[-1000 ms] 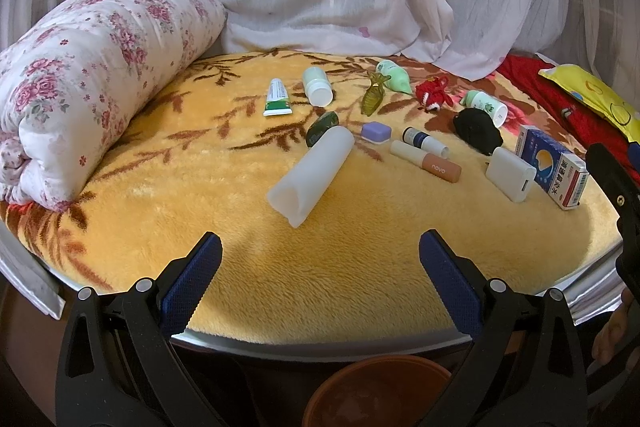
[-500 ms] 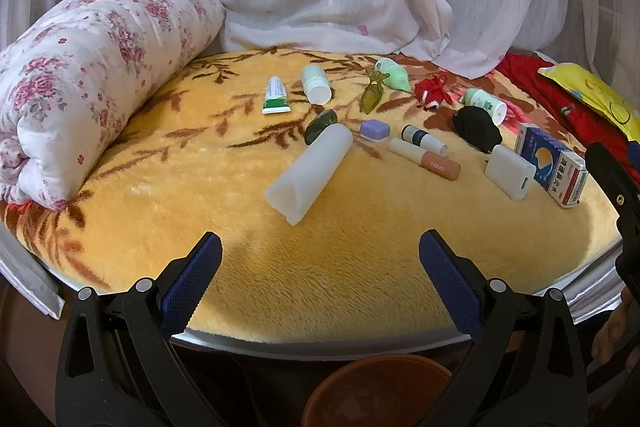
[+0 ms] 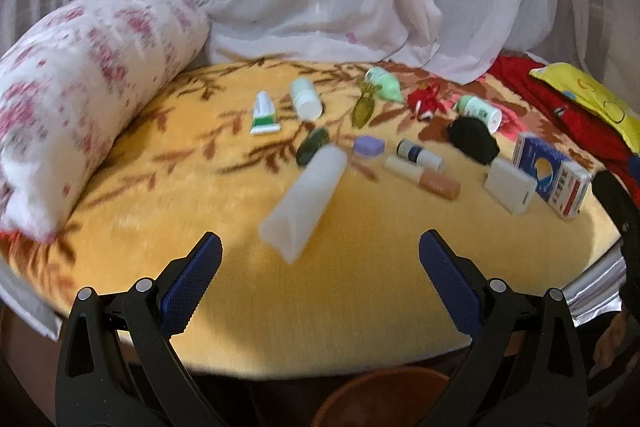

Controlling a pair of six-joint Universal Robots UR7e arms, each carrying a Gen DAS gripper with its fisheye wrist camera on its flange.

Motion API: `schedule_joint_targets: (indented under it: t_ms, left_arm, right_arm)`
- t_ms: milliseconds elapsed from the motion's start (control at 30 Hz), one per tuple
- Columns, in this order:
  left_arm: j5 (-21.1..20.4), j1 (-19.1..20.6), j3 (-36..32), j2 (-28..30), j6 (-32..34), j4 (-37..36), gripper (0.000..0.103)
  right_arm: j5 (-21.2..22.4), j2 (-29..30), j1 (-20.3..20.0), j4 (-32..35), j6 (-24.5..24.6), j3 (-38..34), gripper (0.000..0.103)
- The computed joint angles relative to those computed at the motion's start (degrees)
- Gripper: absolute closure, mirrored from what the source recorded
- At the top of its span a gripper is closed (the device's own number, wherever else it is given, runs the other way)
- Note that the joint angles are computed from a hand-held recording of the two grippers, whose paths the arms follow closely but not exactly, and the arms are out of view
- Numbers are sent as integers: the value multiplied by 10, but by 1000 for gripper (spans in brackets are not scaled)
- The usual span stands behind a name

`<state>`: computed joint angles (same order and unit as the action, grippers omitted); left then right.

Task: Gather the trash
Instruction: 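Grasp the white foam tube with the left tool, then grasp the blue-white medicine box with the right tool while the left tool holds the foam tube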

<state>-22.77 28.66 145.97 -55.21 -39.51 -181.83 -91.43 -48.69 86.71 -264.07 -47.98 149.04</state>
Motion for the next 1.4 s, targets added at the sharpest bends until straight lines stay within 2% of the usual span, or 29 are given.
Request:
schedule_joint_targets:
  t_ms: [67, 133, 233, 367, 433, 500, 600, 700, 867, 1000, 1267, 1333, 1367, 1400]
  left_arm:
    - [-3, 23, -17, 11, 68, -51, 7]
    - [-26, 54, -42, 27, 157, -113, 7]
    - [-47, 88, -72, 39, 213, -120, 8]
    - [-66, 119, -101, 54, 247, -114, 10]
    - [-79, 131, -110, 56, 255, -112, 27]
    - [-124, 154, -124, 46, 252, -86, 62]
    - [-144, 165, -123, 46, 256, -115, 75]
    - [-130, 153, -112, 50, 252, -137, 80]
    - [-116, 122, -85, 49, 248, -172, 81]
    - [-114, 93, -57, 48, 237, -192, 81]
    - [-135, 78, -41, 49, 229, -204, 81]
    - [-140, 78, -42, 49, 231, -206, 81]
    - [-140, 77, -41, 51, 229, -207, 81]
    - [-141, 77, -42, 52, 229, -206, 81]
  right_arm:
    - [8, 4, -9, -7, 1, 1, 5]
    - [10, 4, -11, -11, 1, 2, 5]
    - [13, -3, -13, -16, -5, 1, 5]
    - [12, 6, -15, -33, -16, -1, 5]
    - [13, 7, -17, -32, -19, -2, 5]
    - [10, -1, -18, -20, -18, -3, 5]
    - [9, -8, -22, -10, -14, -4, 5]
    - [9, -15, -27, 3, -11, -6, 5]
    - [-4, -24, -29, 30, -19, -23, 5]
    - [-44, -32, -19, 75, -29, -56, 5]
    - [-111, -24, -15, 128, -54, -116, 5]
    - [-113, -28, -21, 152, -51, -122, 5]
    - [-108, -34, -26, 171, -49, -122, 7]
    - [-108, -40, -30, 195, -48, -125, 18]
